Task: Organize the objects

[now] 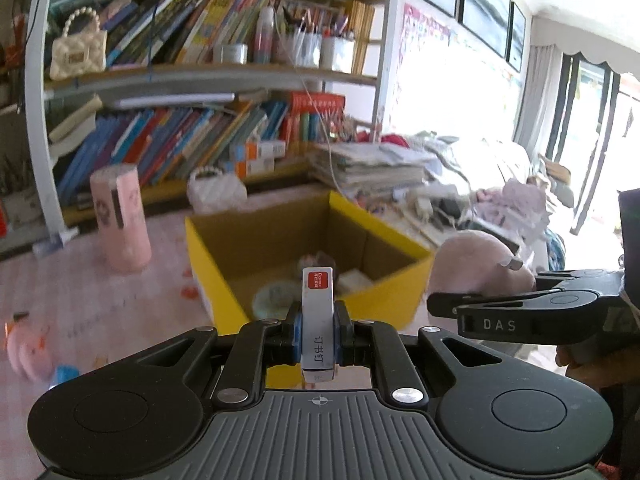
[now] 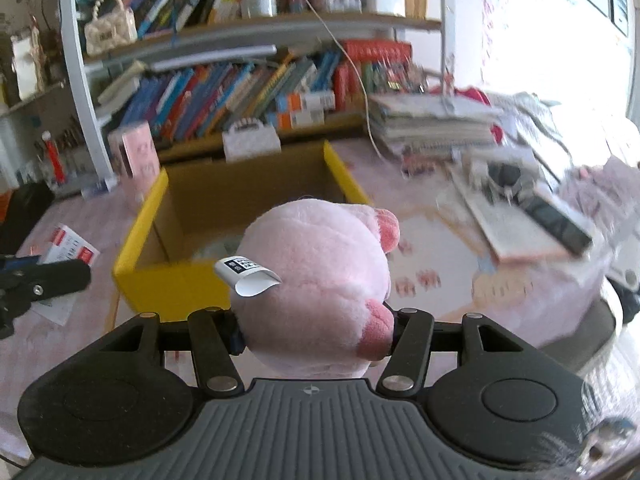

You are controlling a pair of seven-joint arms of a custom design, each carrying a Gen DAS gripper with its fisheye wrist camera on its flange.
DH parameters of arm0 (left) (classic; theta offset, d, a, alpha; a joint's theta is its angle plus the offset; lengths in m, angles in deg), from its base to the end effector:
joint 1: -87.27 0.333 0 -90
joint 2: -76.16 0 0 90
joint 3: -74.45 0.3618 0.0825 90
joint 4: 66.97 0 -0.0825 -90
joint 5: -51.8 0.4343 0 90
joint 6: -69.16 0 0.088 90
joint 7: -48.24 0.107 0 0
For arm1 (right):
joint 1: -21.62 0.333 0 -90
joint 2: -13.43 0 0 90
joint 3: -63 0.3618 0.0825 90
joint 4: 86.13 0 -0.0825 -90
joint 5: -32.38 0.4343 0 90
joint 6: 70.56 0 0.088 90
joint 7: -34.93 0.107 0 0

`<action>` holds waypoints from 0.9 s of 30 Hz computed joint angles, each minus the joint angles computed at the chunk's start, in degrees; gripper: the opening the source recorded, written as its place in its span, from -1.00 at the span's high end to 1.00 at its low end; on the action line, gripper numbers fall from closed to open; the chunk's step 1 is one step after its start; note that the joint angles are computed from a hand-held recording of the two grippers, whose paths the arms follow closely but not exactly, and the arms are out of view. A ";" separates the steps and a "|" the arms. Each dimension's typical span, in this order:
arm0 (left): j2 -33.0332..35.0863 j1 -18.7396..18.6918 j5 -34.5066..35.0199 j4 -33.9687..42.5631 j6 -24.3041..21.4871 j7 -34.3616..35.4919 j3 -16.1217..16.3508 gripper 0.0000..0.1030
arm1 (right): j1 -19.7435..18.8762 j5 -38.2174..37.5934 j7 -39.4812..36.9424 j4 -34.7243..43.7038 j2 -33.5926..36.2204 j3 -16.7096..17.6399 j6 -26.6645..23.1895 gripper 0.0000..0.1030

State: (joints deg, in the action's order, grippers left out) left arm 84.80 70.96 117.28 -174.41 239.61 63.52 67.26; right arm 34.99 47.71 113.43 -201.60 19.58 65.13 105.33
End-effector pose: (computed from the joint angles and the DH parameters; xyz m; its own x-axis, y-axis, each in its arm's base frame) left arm 0.6028 -0.3254 0.5363 -0.1925 -0.9774 0.0874 -0.5043 0.0221 -0.8633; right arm 0.6521 0.1579 0.5329 0.2441 -0.9673 -0.0688 -0.5790 -0.0885 -0.8105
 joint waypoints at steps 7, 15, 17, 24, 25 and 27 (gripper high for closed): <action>5.56 -1.75 2.32 8.06 -3.08 -2.35 1.74 0.75 | -6.92 15.39 -19.92 11.70 7.26 8.23 -0.75 -0.04; 10.98 -3.47 -3.09 14.62 -7.67 0.86 2.96 0.75 | -8.44 20.08 -30.38 23.98 15.36 10.12 -6.08 -0.04; 12.00 -3.92 -4.74 15.76 -8.78 1.95 3.25 0.75 | -8.24 20.18 -31.69 26.46 17.06 9.91 -7.74 -0.04; 15.32 -5.04 -10.14 19.54 -12.75 6.18 4.07 0.75 | -7.29 19.30 -34.18 33.71 22.20 8.82 -13.82 -0.04; 15.82 -5.13 -10.86 20.09 -13.39 6.75 4.15 0.75 | -7.00 18.85 -34.14 34.63 22.87 8.51 -14.61 -0.04; 16.70 -5.29 -12.44 21.09 -14.85 7.83 4.23 0.75 | -6.55 17.80 -34.03 36.81 24.46 7.96 -16.45 -0.04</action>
